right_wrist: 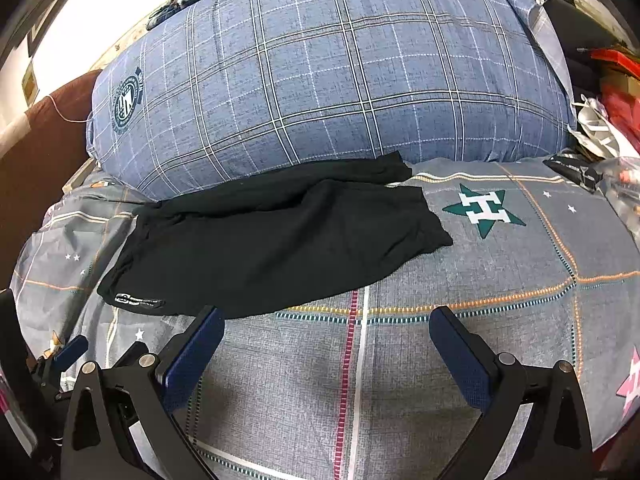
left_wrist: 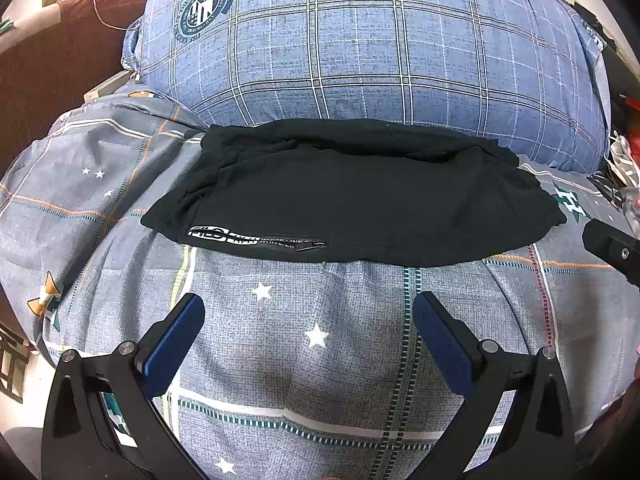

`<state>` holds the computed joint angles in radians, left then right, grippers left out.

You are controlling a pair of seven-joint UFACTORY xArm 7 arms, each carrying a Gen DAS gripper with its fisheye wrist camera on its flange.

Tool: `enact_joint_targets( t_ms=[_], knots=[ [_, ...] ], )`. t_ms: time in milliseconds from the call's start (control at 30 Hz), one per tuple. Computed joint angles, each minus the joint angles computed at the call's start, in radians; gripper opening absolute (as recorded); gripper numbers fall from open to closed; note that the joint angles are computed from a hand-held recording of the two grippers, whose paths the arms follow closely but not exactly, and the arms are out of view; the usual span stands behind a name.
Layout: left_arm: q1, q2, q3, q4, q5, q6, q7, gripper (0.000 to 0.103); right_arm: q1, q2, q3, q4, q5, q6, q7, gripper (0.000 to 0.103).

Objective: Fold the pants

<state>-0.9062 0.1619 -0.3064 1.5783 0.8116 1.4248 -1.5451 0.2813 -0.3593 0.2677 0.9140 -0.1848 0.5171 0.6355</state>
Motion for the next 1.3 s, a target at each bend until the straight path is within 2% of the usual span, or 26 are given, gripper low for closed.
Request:
enact_joint_targets(
  t_ms=[967,1067,1300],
  knots=[
    [-0.001,-0.005,-0.003,0.005,0.002,-0.001,0.001,0.103,-0.002,-0.009,-0.01,-0.003,0.01,-0.007,0.0,0.102],
    [-0.003,0.003,-0.002,0.031,-0.002,0.01,0.012,0.103,0.006,-0.014,-0.027,-0.009,0.039,-0.017,-0.015,0.102],
    [0.014,0.007,0.013,0.072,-0.023,-0.03,0.06,0.103,0.023,-0.018,-0.063,0.003,0.121,-0.018,-0.091,0.102]
  ],
)
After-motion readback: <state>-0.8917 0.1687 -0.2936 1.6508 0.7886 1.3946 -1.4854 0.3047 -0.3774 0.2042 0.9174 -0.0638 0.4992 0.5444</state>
